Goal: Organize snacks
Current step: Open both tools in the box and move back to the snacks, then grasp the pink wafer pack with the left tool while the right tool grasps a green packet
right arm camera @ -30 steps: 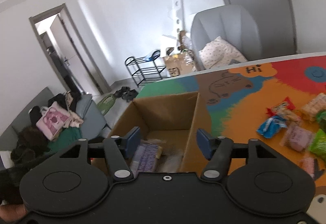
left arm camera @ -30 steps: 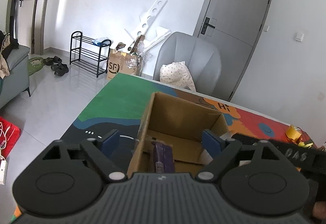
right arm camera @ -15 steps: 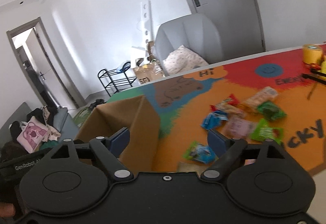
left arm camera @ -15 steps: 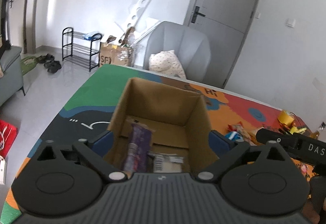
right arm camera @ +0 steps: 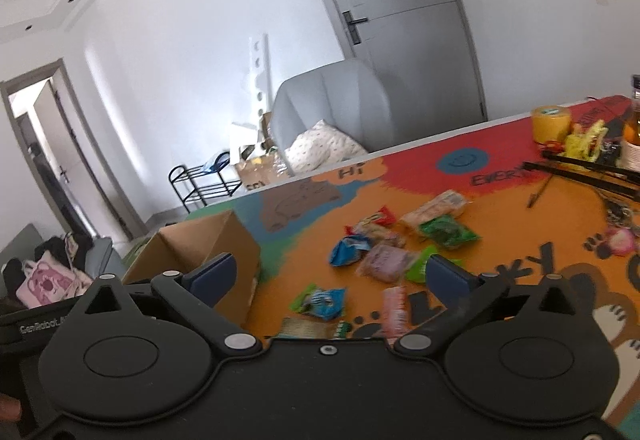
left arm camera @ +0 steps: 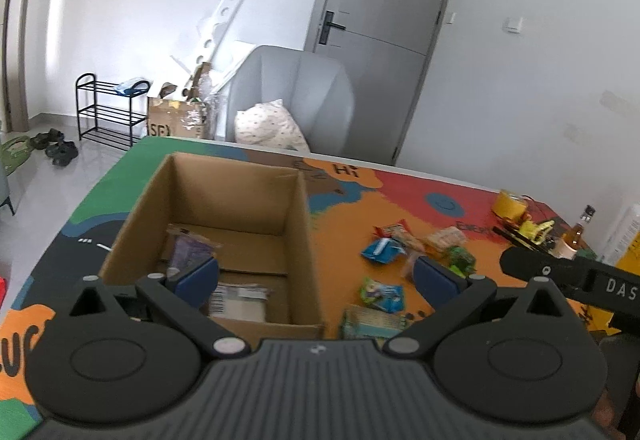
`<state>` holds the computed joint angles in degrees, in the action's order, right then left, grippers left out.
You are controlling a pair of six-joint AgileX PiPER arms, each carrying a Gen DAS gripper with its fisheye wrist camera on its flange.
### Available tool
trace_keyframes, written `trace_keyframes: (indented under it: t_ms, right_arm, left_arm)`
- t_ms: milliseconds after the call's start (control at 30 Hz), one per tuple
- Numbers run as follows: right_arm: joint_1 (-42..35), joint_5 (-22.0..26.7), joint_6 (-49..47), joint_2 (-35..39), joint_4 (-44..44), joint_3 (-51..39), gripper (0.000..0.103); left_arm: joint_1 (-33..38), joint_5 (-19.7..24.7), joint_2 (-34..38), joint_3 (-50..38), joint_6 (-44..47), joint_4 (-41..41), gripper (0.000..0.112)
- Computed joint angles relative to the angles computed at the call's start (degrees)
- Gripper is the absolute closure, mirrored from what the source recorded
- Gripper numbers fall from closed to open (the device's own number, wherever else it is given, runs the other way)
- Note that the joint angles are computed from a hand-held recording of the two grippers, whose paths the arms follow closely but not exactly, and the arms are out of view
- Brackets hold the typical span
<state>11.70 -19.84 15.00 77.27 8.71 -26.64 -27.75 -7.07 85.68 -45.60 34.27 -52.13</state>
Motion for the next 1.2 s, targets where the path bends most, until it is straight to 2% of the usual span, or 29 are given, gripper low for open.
trace_keyframes:
  t_ms: [233,333,467,533,700,900,967,1100,1200]
  right_arm:
    - [-6.83,-0.44,8.5,-2.46,-10.52,3.41,0.0]
    - [-10.95,-1.18,16.57,-2.61,-19.74,4.48,0.0]
    - [-15.45,-1.64,22.08,-2.95,-27.09,5.44,0.0]
    - [-16.98,-1.54,22.3,-2.86,-28.54,5.66,0.0]
    - [-22.13,-3.65,24.74,-1.2,-33.72,6.62,0.0]
    - [-27.31,-7.15,27.24,2.71,-38.72,6.39,0.001]
    - [-28.9,-8.52,29.0,4.33,-41.56,5.87,0.004]
    - [-30.55,-9.96,31.62,8.04,-45.41,3.88,0.012]
    - [-31.3,-10.79,34.19,10.83,-48.71,2.0,0.017]
  left_arm:
    - [-4.5,-1.16,0.42,-0.7,10.42,-10.58,0.009]
    - [-6.86,-2.08,1.45,-1.89,19.84,-20.3,0.009]
    - [-9.0,-2.37,3.01,-3.22,26.68,-28.46,0.009]
    - [-9.54,-1.25,3.78,-3.7,26.21,-27.08,0.009]
    - [-11.53,-2.21,6.58,-5.16,20.45,-22.54,0.009]
    - [-13.22,-1.67,11.23,-8.55,9.37,-10.45,0.01]
    - [-13.63,-1.19,13.22,-10.18,7.0,-7.79,0.011]
    - [-13.94,-0.44,17.11,-13.21,-3.56,2.64,0.015]
    - [-13.68,0.98,19.86,-15.97,-4.71,3.25,0.022]
